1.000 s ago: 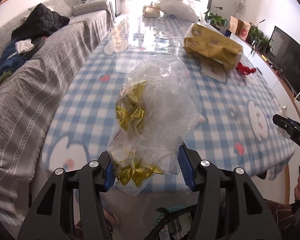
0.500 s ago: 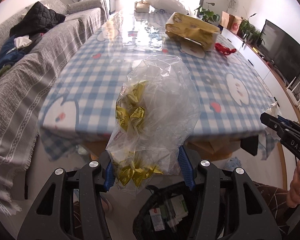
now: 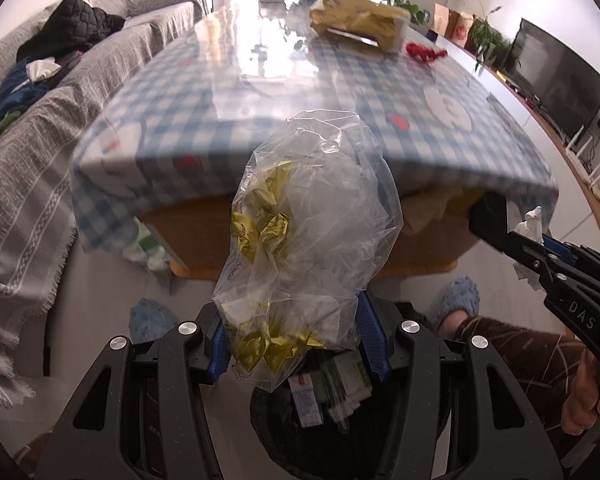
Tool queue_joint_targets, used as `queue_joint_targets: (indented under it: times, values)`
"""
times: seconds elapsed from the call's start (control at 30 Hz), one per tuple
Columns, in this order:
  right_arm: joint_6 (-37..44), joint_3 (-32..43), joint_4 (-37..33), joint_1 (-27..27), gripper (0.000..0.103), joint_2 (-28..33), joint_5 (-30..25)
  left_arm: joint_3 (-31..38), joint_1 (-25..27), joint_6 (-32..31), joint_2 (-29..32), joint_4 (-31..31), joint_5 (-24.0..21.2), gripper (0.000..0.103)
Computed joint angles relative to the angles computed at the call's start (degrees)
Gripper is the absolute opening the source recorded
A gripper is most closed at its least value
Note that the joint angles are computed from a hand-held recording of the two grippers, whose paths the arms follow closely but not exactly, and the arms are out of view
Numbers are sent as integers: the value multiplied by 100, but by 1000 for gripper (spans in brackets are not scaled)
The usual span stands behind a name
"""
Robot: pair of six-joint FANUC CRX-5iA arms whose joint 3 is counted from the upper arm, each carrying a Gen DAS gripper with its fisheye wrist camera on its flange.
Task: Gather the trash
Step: 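Carry the clear bag and white tissue down over the black bin, then open the left gripper to drop the bag while the right gripper releases the tissue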
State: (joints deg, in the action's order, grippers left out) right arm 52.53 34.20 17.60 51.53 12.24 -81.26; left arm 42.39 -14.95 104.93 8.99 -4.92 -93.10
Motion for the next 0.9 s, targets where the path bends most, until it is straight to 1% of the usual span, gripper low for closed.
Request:
queue_joint_targets:
  times: [0.3,0.4,0.57,0.7,0.9]
  values:
    - [-372,-739,-21,194,27,-284,-103,-785,-238,181,-305,-92,156,52]
    - [-403,-974,-57,180,27,-342,38,-1023,-317,214,-359,-158,275,52]
    - [-561,-1324,-212,106,27,-381,139,-1455,-210,326,-389,70,493,52]
    - [-593,-1520,-357,86,27,-417,259,-1567,-390,378,-363,-222,563,52]
    - [-654,-1793,-505,121,27,-491,294,-1974,-442,460,-437,-197,724,52]
